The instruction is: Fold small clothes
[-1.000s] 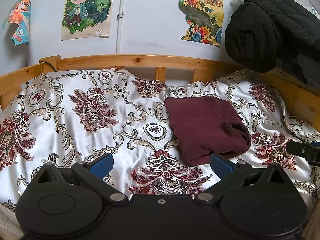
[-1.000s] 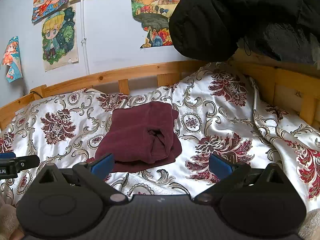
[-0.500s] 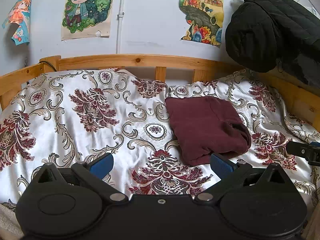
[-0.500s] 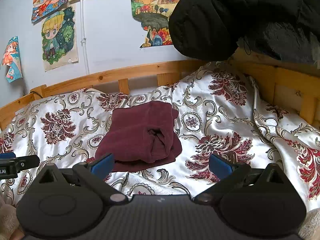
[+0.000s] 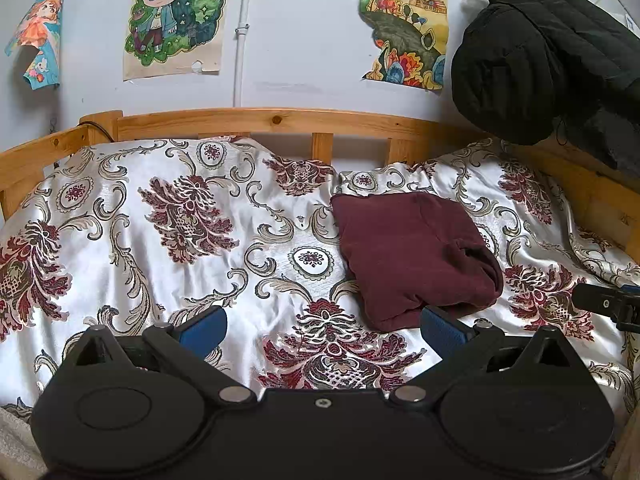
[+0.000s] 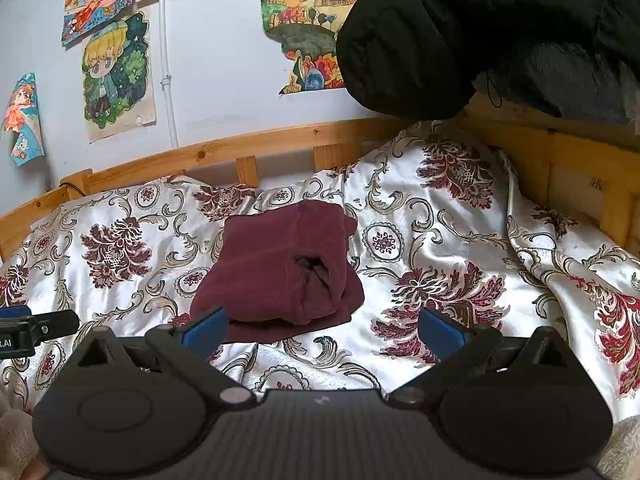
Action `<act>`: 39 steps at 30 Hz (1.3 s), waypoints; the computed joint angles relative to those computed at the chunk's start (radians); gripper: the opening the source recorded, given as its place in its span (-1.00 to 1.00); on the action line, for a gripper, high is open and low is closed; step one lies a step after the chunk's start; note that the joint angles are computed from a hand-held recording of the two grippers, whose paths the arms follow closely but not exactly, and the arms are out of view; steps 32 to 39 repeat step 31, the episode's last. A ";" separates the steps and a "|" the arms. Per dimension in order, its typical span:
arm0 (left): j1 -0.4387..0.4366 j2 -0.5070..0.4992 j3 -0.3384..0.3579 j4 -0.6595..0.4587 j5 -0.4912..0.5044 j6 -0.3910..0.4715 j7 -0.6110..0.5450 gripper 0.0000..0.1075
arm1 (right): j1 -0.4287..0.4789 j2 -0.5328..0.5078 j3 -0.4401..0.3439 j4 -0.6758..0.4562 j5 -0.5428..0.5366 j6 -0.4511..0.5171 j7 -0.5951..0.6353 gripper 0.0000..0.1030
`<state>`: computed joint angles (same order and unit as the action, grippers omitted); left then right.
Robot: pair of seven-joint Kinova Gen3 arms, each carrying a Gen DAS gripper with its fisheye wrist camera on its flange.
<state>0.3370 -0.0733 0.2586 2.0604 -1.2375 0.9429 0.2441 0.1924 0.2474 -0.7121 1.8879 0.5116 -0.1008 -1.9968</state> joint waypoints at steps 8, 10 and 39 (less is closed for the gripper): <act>0.002 0.007 0.007 -0.014 0.009 0.028 -0.022 0.90 | 0.004 0.002 -0.005 -0.003 0.003 0.003 -0.001 0.99; 0.013 0.021 0.014 -0.031 0.015 0.076 -0.048 0.90 | 0.006 0.002 -0.007 -0.002 0.001 0.002 0.000 0.99; 0.074 0.035 0.007 -0.014 -0.063 0.138 0.006 0.90 | 0.025 0.007 -0.030 -0.004 -0.023 0.008 0.030 0.99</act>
